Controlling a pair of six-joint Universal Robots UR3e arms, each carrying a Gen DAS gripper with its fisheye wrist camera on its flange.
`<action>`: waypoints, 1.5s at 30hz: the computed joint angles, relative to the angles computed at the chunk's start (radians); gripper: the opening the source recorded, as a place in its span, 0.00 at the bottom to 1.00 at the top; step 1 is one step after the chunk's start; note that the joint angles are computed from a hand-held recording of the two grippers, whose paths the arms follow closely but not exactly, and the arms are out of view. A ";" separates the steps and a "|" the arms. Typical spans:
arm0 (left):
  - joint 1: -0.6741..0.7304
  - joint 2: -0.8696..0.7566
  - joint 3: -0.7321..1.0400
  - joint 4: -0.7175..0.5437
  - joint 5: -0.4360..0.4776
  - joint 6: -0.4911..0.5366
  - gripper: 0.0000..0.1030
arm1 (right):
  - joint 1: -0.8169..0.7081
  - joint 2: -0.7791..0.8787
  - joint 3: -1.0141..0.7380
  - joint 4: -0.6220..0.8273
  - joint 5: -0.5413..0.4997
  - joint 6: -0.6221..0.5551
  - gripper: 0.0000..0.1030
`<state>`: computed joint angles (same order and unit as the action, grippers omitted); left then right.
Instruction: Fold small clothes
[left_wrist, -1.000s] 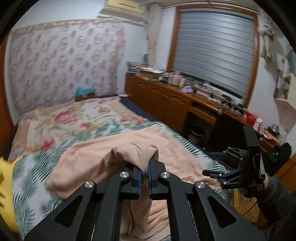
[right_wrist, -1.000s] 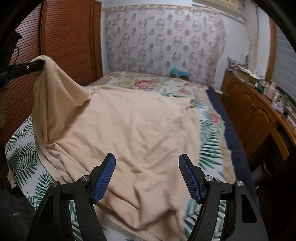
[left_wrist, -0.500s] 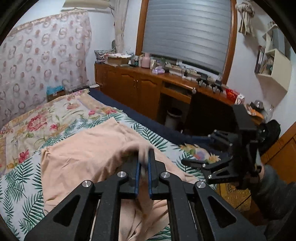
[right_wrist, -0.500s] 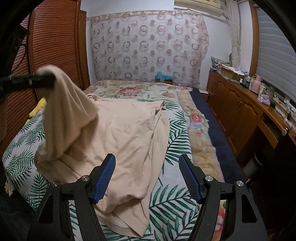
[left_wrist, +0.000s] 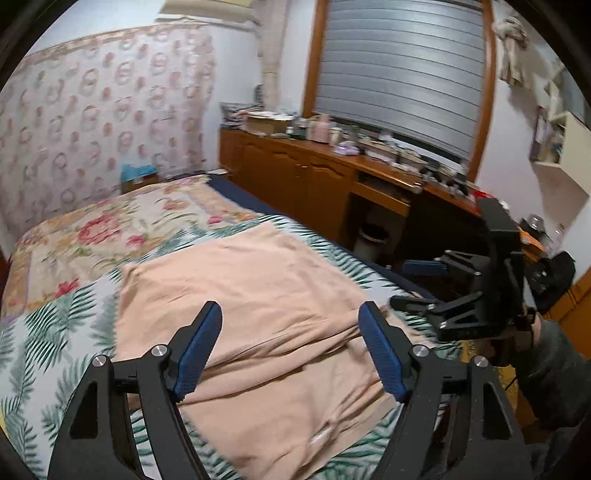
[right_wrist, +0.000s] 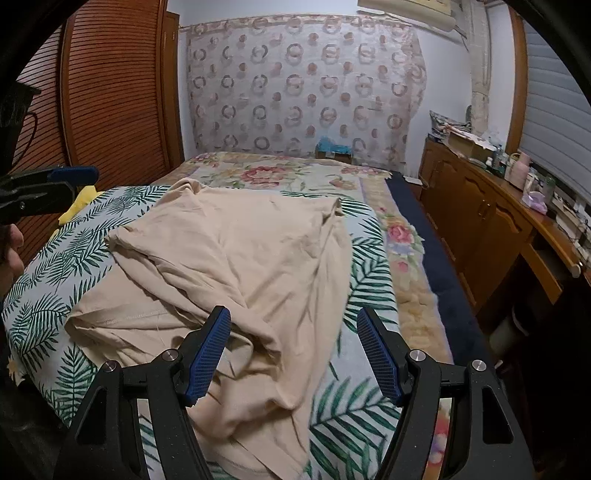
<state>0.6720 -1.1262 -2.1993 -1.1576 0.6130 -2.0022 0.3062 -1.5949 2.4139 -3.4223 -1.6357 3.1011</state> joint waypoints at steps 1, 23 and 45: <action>0.040 0.019 -0.030 0.024 -0.006 -0.006 0.75 | 0.002 0.015 -0.013 0.000 0.005 -0.002 0.70; 0.425 -0.124 -0.174 0.333 0.015 -0.002 0.75 | 0.136 0.406 -0.642 0.318 0.087 -0.182 0.70; 0.503 -0.179 -0.185 0.306 0.027 0.068 0.75 | 0.132 0.764 -1.367 0.941 0.206 -0.392 0.70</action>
<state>1.1747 -1.3051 -2.3839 -0.8519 0.6403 -1.9340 0.4384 -0.8307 1.0464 -2.4810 -1.4296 2.7093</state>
